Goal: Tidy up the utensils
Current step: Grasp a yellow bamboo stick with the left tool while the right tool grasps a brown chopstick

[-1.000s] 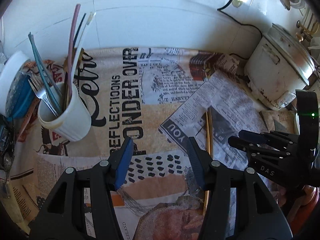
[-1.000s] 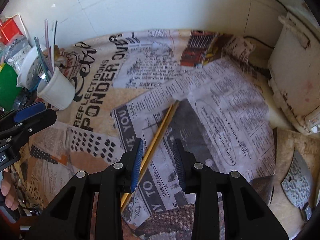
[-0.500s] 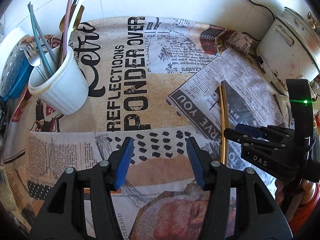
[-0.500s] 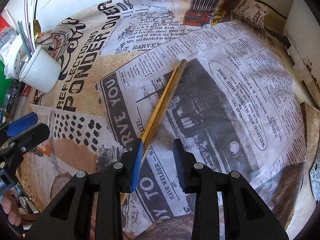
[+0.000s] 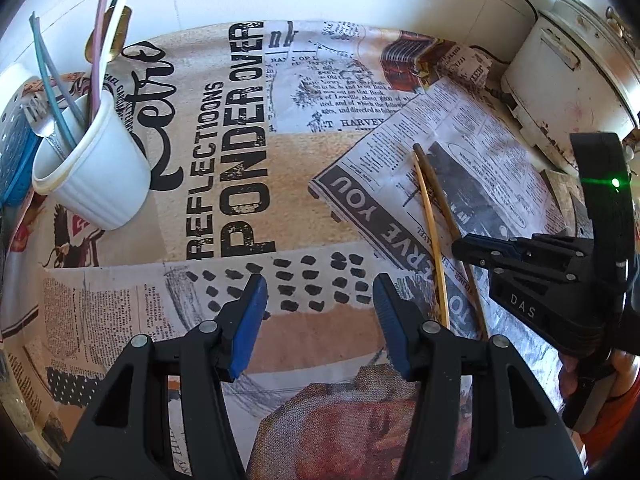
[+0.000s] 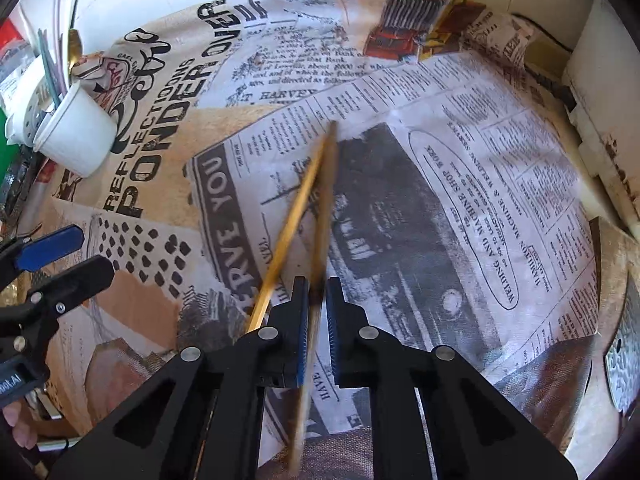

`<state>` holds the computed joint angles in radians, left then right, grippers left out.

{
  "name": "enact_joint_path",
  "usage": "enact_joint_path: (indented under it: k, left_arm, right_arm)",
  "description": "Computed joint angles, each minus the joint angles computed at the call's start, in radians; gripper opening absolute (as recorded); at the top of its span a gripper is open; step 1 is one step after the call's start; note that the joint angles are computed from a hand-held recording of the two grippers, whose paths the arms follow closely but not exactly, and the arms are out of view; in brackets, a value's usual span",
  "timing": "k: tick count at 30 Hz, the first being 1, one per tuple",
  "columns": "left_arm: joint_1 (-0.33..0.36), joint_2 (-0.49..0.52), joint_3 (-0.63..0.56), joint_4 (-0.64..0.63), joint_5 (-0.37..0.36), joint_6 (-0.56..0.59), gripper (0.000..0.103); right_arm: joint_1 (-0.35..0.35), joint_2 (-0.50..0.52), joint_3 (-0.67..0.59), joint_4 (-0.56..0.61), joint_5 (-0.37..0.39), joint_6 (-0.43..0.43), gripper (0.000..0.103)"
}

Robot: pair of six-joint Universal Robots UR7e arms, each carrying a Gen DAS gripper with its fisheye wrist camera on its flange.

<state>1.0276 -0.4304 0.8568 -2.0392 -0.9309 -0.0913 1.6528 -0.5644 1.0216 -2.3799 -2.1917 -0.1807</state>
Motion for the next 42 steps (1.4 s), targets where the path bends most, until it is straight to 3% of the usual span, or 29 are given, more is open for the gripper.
enact_joint_path:
  k: [7, 12, 20, 25, 34, 37, 40, 42]
  left_arm:
    - [0.005, 0.021, -0.032, 0.039, -0.023, -0.01, 0.054]
    - [0.003, 0.047, -0.068, 0.072, -0.046, -0.001, 0.054]
    - [0.0, 0.138, -0.203, 0.183, -0.117, 0.013, 0.054]
    - [-0.009, 0.199, -0.275, 0.228, -0.117, 0.029, 0.053]
    - [-0.039, 0.242, -0.281, 0.183, 0.004, 0.145, 0.035]
    - [-0.034, 0.25, -0.307, 0.21, -0.008, 0.167, 0.029]
    - [-0.018, 0.265, -0.374, 0.282, -0.059, 0.179, 0.012]
    - [-0.012, 0.28, -0.419, 0.325, -0.078, 0.172, 0.007]
  right_arm:
    - [-0.005, 0.028, -0.082, 0.072, 0.027, 0.011, 0.008]
    - [-0.013, 0.017, -0.073, 0.078, 0.053, 0.015, 0.007]
    - [-0.023, -0.085, 0.065, -0.035, 0.082, 0.055, 0.007]
    - [-0.022, -0.129, 0.129, -0.091, 0.088, 0.066, 0.007]
    - [-0.019, -0.156, 0.17, -0.135, 0.108, 0.077, 0.007]
    - [-0.017, -0.159, 0.176, -0.141, 0.114, 0.071, 0.007]
    - [-0.014, -0.161, 0.18, -0.15, 0.12, 0.063, 0.007]
    - [-0.012, -0.159, 0.179, -0.155, 0.125, 0.062, 0.007]
